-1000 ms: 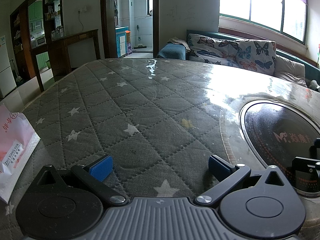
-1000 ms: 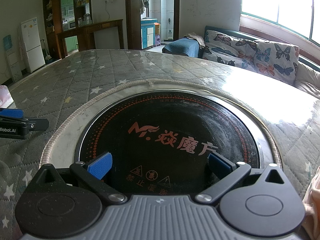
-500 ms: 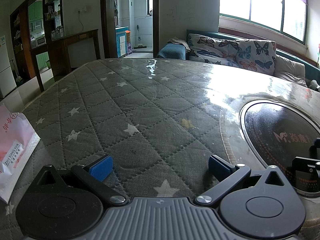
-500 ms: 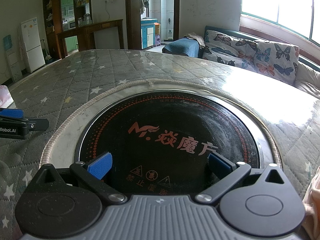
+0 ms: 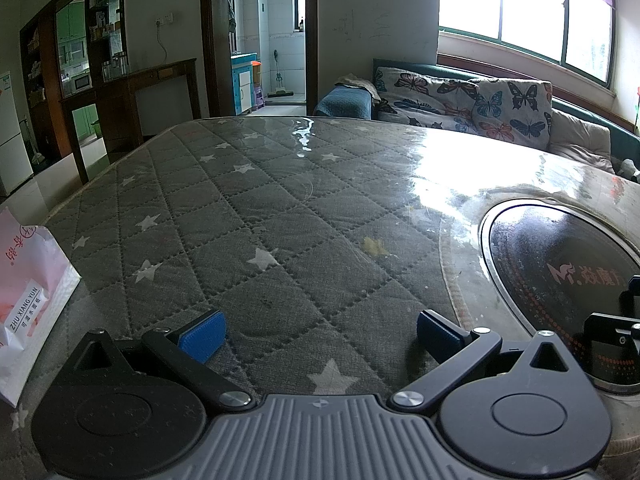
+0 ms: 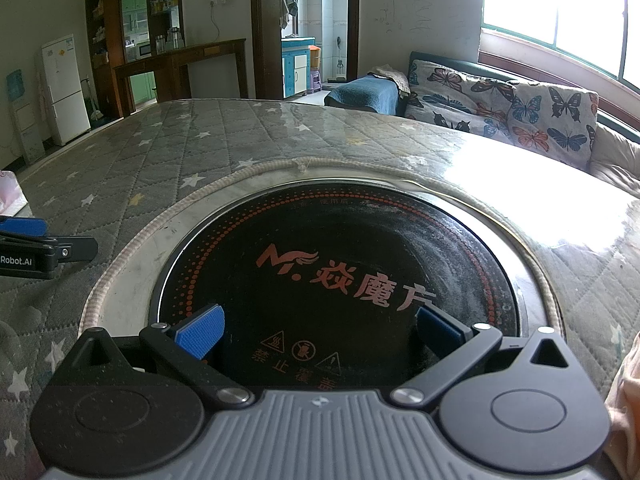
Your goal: Fold clothes
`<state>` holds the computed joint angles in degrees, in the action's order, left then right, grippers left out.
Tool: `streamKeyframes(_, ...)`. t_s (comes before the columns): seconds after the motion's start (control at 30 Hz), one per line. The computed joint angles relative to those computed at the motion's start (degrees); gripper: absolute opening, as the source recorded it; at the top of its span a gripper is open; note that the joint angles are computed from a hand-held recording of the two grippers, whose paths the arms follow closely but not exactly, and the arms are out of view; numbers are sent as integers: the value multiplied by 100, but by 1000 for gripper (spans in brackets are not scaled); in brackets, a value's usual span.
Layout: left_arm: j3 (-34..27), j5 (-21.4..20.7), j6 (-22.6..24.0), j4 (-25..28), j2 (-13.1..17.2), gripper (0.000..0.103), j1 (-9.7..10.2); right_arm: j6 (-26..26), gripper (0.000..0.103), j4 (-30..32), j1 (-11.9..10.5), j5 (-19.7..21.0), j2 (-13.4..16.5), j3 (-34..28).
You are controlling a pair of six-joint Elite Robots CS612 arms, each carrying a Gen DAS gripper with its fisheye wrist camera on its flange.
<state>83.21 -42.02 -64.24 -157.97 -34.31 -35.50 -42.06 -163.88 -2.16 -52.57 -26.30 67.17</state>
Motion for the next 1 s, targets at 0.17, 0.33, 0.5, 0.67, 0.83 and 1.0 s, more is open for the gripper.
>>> streamKeyframes(0.17, -8, -4, 32, -13, 10, 103, 21, 3, 103, -12, 0, -10, -5, 10)
streamKeyframes(0.33, -20, 0, 35, 9, 13, 103, 22, 2, 103, -12, -1, -10, -11, 17)
streamKeyframes(0.5, -25, 6, 32, 31, 11, 103, 17, 1, 103, -15, -1, -9, -12, 21)
streamKeyframes(0.67, -40, 9, 35, 47, 17, 103, 17, 1, 103, -22, -2, -10, -29, 46)
streamKeyframes(0.83, -86, 10, 35, 81, 39, 103, 17, 1, 103, -32, -1, -11, -43, 69)
streamKeyframes(1.0, -107, 0, 24, 94, 49, 103, 12, -5, 103, -40, 1, -21, -34, 63)
